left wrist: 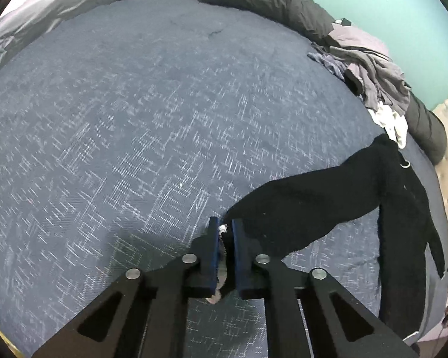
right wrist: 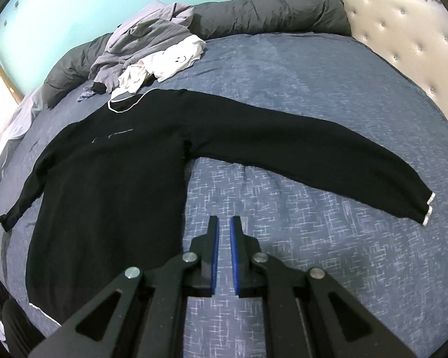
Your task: Fold clothes
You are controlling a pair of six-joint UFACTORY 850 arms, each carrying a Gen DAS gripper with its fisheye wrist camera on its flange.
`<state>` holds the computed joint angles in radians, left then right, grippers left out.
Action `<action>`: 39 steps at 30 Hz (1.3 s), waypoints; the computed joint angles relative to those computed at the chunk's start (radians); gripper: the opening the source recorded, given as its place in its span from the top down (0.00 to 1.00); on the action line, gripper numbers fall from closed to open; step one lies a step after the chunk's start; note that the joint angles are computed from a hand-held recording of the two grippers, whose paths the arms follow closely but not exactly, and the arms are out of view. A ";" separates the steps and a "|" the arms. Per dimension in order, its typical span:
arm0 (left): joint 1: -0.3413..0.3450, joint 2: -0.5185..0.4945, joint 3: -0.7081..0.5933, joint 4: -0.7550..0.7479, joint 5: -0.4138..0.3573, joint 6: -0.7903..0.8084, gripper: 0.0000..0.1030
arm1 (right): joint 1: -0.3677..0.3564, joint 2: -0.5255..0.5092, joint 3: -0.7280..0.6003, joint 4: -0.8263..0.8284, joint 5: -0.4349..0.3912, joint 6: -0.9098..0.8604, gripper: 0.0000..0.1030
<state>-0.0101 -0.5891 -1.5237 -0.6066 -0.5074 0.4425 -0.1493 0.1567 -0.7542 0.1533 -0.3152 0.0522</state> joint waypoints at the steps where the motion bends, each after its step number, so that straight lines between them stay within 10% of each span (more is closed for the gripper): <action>1: 0.006 0.012 0.004 -0.029 0.009 0.027 0.93 | 0.003 -0.002 -0.002 -0.003 0.000 0.000 0.93; 11: 0.058 0.050 -0.102 -0.032 0.065 -0.009 0.94 | 0.026 -0.022 -0.023 -0.002 -0.005 -0.004 0.93; 19: 0.050 -0.090 -0.227 0.215 -0.093 -0.321 0.88 | 0.044 -0.032 -0.030 0.022 -0.014 -0.032 0.93; 23: 0.043 -0.062 -0.179 0.297 -0.030 -0.402 0.55 | 0.048 -0.057 -0.040 0.036 -0.011 -0.045 0.93; 28: 0.014 -0.019 -0.155 0.460 0.039 -0.492 0.53 | 0.056 -0.104 -0.074 0.064 0.000 -0.078 0.93; 39: -0.162 -0.290 -0.596 0.120 -0.256 -0.111 0.53 | 0.068 -0.349 -0.331 0.220 -0.009 -0.299 0.73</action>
